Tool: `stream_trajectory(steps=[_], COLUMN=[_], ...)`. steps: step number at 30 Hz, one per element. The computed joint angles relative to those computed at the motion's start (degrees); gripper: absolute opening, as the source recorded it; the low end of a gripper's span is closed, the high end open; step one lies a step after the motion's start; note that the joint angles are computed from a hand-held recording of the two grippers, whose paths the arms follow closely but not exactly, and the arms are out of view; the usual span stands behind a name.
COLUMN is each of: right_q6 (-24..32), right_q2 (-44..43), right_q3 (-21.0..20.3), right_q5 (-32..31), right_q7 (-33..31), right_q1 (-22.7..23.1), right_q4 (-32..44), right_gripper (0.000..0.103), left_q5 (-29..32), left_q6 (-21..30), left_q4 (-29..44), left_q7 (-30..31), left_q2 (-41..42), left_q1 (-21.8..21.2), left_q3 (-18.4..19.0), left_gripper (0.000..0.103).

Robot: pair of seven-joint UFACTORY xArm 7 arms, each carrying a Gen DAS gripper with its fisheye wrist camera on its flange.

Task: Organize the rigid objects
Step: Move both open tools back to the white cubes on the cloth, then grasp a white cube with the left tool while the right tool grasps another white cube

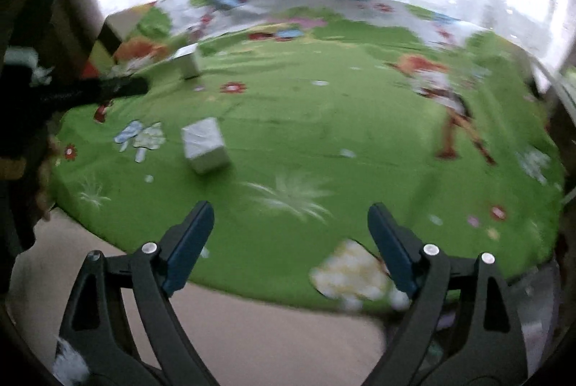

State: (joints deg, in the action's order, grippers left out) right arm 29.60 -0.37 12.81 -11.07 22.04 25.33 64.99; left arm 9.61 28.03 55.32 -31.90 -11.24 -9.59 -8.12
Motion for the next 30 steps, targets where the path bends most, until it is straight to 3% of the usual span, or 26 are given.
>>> stream_trajectory(steps=[5,10,14,19,21,22,23,25,30], right_q6=[3.71,6.92,9.53,9.38,9.9,10.61,11.55,11.26,10.17], right_q2=[11.76,21.06,26.42,28.68,29.34,30.01,30.63,30.68,27.06], right_q3=[0.44,-1.33,-3.14,-4.83,-4.81,-4.91,-4.76,-4.77,-6.34], right_q5=[1.33,-0.63,-2.0,-3.21,-2.51,-2.42,-1.85,-1.24,-3.48], right_q7=[-2.98,-4.97,-5.96,-5.95,-6.27,-6.29,-6.64,-6.92,-3.68], right_q1=[2.6,6.65,9.37,11.07,10.91,11.09,10.97,10.85,11.78], right_q4=[12.62,23.61,30.18,32.45,32.98,33.89,34.73,34.58,30.61], right_gripper=[0.089,0.089,0.089,0.089,0.083,0.07,0.052,0.044,0.044], left_q5=[7.27,13.2,10.25,6.64,2.88,1.29,0.94,1.05,-2.74], left_q6=[-4.12,-4.13,-2.64,-0.58,0.61,0.66,1.42,1.03,-1.34], left_q4=[4.76,11.49,15.95,19.81,21.18,21.45,22.2,22.09,17.04], left_q7=[-8.27,-14.95,-12.86,-9.45,-6.8,-5.35,-4.35,-3.44,-0.54], left_q2=[7.2,15.44,20.72,24.93,26.4,26.75,27.36,27.35,22.24], left_q1=[3.21,2.0,1.0,-0.05,0.75,1.07,0.92,0.48,0.56], left_q3=[0.61,3.66,5.59,6.85,6.25,6.02,6.17,6.67,5.53], left_gripper=[0.081,0.081,0.081,0.076,0.055,0.042,0.036,0.036,0.036])
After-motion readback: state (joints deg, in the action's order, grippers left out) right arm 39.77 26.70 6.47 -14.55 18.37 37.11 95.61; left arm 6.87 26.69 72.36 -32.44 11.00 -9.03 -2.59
